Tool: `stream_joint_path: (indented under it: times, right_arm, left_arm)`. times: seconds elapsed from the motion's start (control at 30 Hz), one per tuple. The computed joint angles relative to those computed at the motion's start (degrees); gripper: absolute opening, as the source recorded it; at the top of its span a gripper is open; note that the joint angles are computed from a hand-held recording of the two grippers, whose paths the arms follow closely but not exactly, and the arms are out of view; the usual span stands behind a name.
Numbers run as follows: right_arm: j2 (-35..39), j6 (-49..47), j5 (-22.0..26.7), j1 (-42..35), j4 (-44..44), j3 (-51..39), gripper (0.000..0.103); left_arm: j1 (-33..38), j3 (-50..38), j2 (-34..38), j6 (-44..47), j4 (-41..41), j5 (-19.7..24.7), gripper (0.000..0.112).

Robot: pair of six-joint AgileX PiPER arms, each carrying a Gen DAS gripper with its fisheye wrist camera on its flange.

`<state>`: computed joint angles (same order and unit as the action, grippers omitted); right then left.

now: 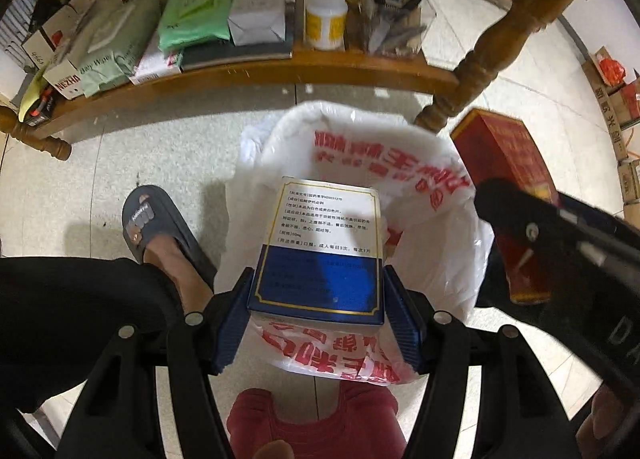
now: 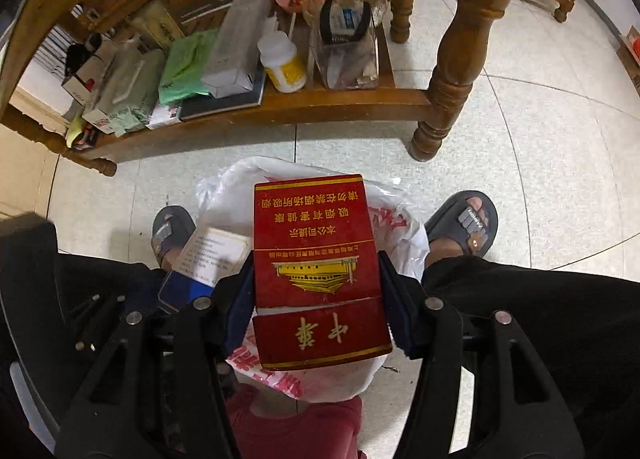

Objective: Collect trash
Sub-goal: 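Lift the medicine box and cigarette pack and carry both down over the bag, then open both tools to drop the box and pack into the bag, then raise both tools from the bag back up over the table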

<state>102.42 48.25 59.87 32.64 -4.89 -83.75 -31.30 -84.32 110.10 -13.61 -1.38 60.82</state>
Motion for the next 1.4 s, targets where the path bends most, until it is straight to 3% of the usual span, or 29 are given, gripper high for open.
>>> stream_joint_path:
  times: [0.43, 0.57, 0.6, 0.8, 1.1, 1.2, 1.4]
  right_arm:
    - [2.45, -1.54, -1.17, -0.33, 2.03, -0.38, 0.057]
    - [3.05, -0.89, 0.06, -0.44, 1.63, -1.01, 0.081]
    - [3.16, -0.28, 0.70, -0.25, 0.80, -1.26, 0.082]
    - [2.41, 0.89, 0.29, -0.53, 0.51, -0.53, 0.083]
    - [1.12, 1.43, -0.14, -1.04, 1.37, -0.19, 0.083]
    - [-0.14, 1.99, 1.53, -1.12, 1.48, -1.04, 0.089]
    - [-2.78, 2.62, 4.18, -1.04, 0.00, -3.11, 0.090]
  left_arm:
    - [0.87, -0.25, 1.76, 1.00, -0.97, -0.29, 0.062]
    - [0.76, -0.50, 1.54, 0.92, -0.82, -0.08, 0.068]
    - [0.76, -0.64, 1.55, 0.87, -0.92, 0.07, 0.071]
    - [1.48, -0.40, 0.56, -0.19, -0.74, -0.26, 0.081]
    - [1.69, -0.52, -0.64, -0.57, -0.71, -0.35, 0.081]
    - [2.41, -1.35, -1.65, -0.11, -1.66, 0.05, 0.081]
    - [3.23, -4.70, -3.86, -0.39, -0.70, 0.79, 0.081]
